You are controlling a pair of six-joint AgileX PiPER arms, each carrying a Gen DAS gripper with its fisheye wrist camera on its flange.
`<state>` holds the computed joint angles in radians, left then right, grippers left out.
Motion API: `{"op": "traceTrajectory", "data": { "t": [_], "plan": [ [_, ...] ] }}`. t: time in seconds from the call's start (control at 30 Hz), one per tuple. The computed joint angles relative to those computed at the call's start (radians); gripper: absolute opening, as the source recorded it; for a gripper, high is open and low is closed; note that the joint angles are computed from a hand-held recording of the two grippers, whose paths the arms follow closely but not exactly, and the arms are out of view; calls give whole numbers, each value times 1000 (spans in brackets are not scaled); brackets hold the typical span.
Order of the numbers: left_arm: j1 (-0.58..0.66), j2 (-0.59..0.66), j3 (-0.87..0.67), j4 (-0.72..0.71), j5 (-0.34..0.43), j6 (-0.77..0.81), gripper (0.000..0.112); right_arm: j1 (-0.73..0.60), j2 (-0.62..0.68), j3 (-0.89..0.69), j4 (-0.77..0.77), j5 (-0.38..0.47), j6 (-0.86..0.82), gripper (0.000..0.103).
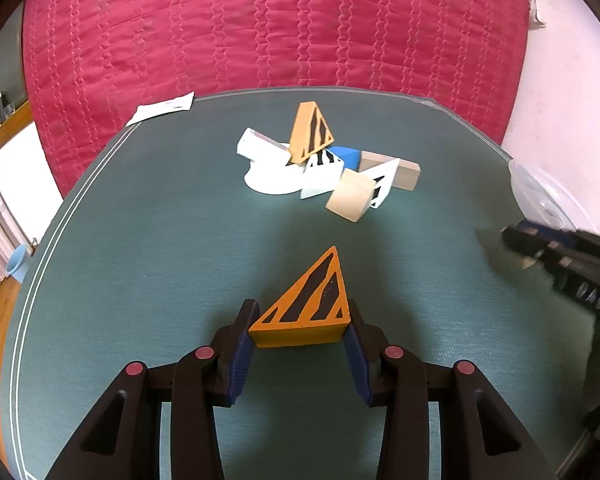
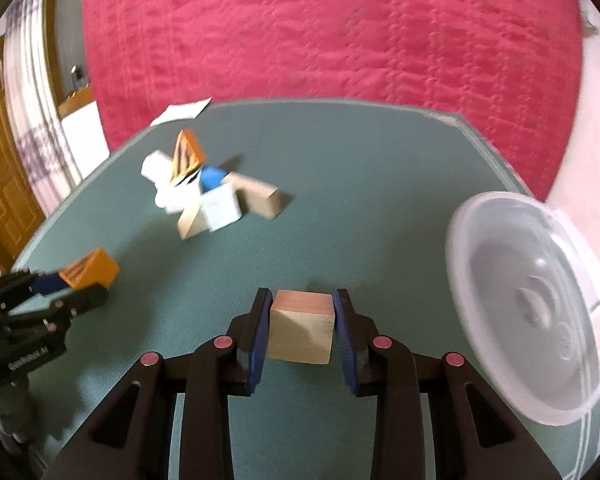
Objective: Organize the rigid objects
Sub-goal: 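Carry the wooden cube into the clear bowl and release it with the right gripper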
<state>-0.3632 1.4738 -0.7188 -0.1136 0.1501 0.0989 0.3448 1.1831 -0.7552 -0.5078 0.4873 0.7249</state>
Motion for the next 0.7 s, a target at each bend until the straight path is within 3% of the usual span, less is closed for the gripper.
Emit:
{"op": "traceTrajectory", "data": {
  "t": [0.33, 0.7],
  "plan": [
    [-94, -7, -20, 269, 26, -298, 44, -278, -184, 21, 211, 14, -258, 32],
    [-222, -4, -77, 531, 85, -591, 44, -691, -240, 57, 629, -2, -740, 32]
  ]
}}
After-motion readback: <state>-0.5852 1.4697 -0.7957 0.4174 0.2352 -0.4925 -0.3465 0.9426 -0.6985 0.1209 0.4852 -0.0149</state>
